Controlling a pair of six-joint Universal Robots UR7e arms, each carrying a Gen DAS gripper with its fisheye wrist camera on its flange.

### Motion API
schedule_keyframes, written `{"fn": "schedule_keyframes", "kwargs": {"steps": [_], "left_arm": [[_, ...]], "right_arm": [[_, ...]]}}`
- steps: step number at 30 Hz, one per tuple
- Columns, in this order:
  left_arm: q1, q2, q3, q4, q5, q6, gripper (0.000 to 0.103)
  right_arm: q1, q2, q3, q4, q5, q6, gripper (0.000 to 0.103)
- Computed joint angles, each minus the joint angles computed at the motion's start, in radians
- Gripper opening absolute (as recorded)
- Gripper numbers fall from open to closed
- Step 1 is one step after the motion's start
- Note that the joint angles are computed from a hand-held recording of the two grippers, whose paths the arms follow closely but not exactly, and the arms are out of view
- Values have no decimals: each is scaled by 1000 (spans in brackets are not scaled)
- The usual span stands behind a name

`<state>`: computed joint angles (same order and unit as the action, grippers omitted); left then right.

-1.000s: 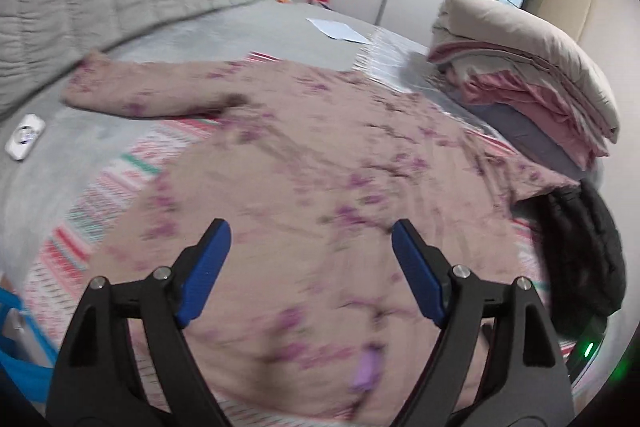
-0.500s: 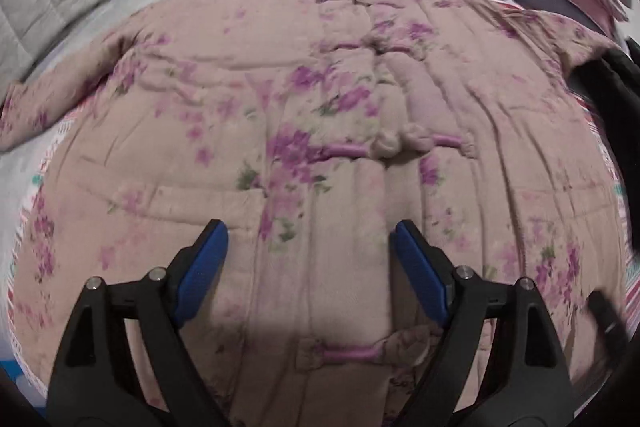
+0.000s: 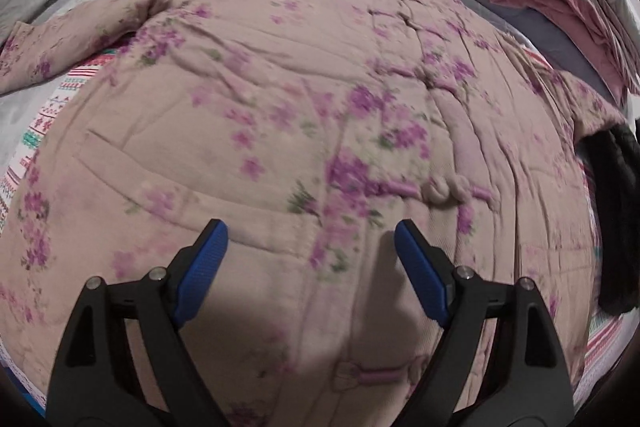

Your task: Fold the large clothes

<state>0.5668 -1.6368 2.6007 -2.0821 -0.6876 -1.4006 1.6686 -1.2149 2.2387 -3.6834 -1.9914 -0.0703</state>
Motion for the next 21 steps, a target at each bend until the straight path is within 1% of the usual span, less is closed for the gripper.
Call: {"fn": "schedule_keyframes", "kwargs": {"steps": [1,2,4,5,7,8,9,10,12,14,15,16,17,18,19,20,21], "left_arm": [[2,-8,-2,10,5,-12,85],[7,-12,-4,15,12,-18,85],[13,-18,-7,23,18,-25,85],[16,-19,-8,22,17,-23,85],[21,-17,-10,17,19,-15,85],[23,-16,-10,15,20,-12,85],[26,-15,-11,12,20,-7,85],[29,-14,-12,11,20,-3,85],[36,-15,-13,7,21,3,85],[41,-19,-12,-1,21,10,85],[45,-19,-11,-12,19,19,85],[47,-20,-11,-17,18,26,85],[48,-22,-11,-19,17,28,85],[48,-27,-9,-23,16,31,85],[49,-32,-8,-26,14,31,85],[49,-39,-6,-29,13,31,85],[48,-48,-2,-35,12,30,85]], "right_arm": [[-20,3,-40,37,48,18,86],[-28,13,-74,71,58,32,86],[-23,53,-161,117,-3,41,86],[-27,72,-205,154,-13,44,86],[-46,109,-286,252,-6,71,86],[-50,125,-317,294,-21,93,86],[-53,147,-359,347,-60,125,86],[-55,163,-387,374,-93,153,86],[-60,191,-422,371,-129,192,85],[-58,216,-451,365,-164,197,84],[-53,229,-467,367,-193,188,77],[-42,247,-488,378,-246,174,69],[-39,252,-493,379,-257,163,37],[-43,246,-489,381,-239,164,9],[-46,235,-465,342,-216,175,9],[-43,234,-454,290,-203,167,9],[-26,247,-451,208,-213,120,9]]}}
